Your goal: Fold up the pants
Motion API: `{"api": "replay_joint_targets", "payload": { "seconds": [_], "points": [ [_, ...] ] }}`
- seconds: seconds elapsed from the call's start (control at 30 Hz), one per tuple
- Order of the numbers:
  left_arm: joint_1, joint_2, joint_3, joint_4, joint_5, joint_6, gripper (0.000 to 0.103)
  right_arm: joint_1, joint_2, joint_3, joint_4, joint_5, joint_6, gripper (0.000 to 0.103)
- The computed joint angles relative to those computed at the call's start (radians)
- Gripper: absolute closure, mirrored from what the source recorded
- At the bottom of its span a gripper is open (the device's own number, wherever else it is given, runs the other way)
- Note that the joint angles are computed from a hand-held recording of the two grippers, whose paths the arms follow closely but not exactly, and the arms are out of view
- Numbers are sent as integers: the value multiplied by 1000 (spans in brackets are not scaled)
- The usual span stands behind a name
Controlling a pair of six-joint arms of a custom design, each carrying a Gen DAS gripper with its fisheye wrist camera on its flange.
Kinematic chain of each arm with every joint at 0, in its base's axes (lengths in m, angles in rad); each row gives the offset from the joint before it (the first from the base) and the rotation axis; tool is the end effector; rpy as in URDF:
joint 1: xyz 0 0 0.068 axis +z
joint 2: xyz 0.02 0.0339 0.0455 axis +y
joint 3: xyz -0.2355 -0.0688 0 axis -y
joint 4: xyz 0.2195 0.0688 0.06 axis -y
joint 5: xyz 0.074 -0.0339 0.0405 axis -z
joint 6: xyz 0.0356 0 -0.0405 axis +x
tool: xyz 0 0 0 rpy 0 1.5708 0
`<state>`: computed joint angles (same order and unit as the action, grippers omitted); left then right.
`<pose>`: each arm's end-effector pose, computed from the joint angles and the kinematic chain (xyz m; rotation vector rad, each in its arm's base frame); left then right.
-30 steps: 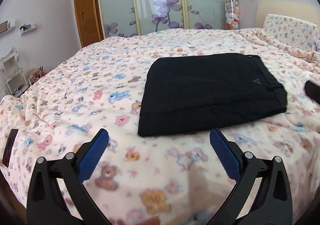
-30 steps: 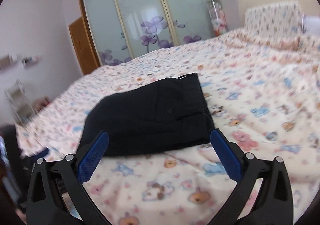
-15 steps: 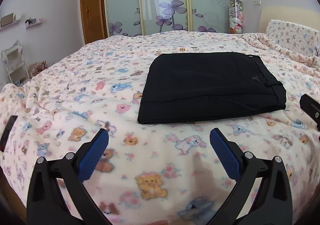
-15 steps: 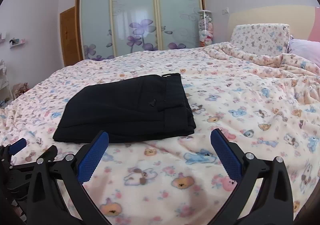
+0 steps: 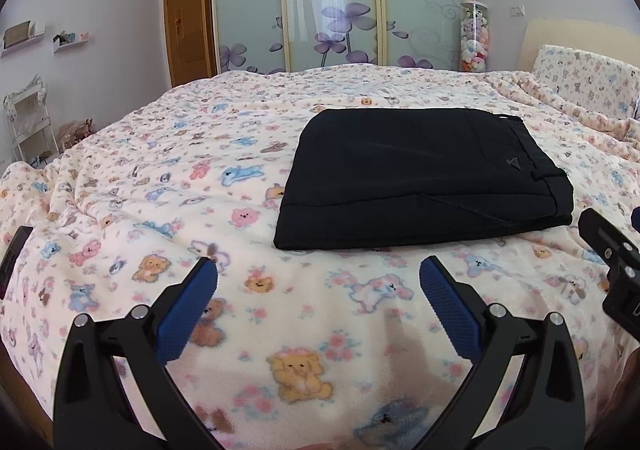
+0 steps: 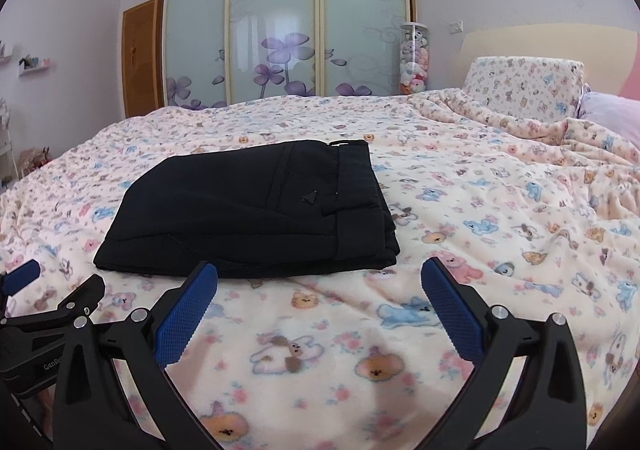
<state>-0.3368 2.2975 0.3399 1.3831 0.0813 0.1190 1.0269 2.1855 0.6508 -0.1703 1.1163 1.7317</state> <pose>0.2266 -0.0824 0.0041 0.5322 2.0839 -0.2140 0.1369 0.1646 -0.0001 0.6237 1.9439 -0.3770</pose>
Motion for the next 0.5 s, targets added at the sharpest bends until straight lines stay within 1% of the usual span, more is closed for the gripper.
{"api": "replay_joint_targets", "payload": {
  "seconds": [0.13,0.5],
  "points": [
    [-6,5,-9,22,-3,6,2,-5,3,5,9,-11,-17,1],
    [-1,2,-9,17,11,5,2,-10,13,13,20,-21,-27,1]
  ]
}}
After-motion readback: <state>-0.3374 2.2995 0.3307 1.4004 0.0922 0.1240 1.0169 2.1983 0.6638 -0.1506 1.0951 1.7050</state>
